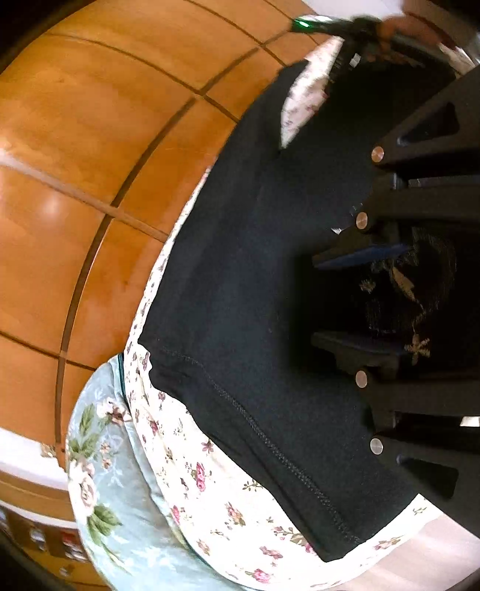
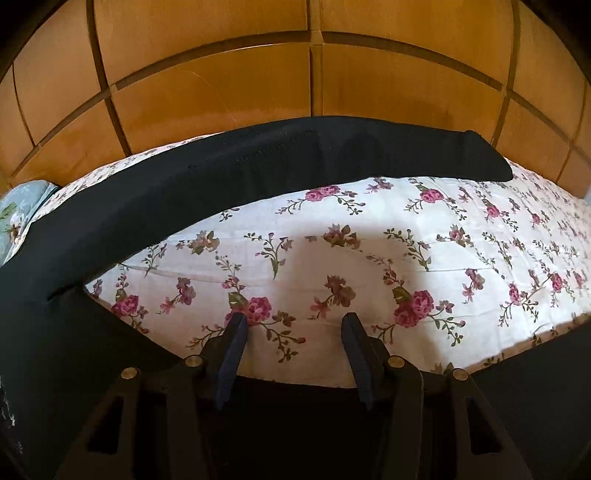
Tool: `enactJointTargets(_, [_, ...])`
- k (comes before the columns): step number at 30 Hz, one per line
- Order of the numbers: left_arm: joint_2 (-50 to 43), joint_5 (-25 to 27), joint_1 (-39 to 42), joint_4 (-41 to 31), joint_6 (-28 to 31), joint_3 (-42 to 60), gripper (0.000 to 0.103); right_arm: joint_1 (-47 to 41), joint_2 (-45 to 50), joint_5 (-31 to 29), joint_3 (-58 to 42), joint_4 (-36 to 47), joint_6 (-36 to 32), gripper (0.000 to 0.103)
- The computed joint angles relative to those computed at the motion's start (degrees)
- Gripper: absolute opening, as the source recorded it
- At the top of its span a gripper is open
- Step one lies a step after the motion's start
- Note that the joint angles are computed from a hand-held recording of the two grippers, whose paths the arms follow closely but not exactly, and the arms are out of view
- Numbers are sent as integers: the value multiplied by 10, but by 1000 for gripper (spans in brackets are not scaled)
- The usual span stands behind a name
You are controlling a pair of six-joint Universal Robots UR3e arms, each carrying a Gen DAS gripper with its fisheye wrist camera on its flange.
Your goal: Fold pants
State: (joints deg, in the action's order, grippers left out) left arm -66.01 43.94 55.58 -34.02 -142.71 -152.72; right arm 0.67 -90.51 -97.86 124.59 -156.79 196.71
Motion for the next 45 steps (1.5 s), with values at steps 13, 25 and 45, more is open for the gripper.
enactJointTargets(13, [-151,23,-149,134,-155,154,54,-2,13,12,9,-29,-5,64])
enactJointTargets(25, [-377,121,-277,102,-278,426,57,-10,9,27,22,-48,-6,68])
enactJointTargets(45, [-863,232,-309,-144,-334,1179,58,-23,2,46,42,-72,-5,69])
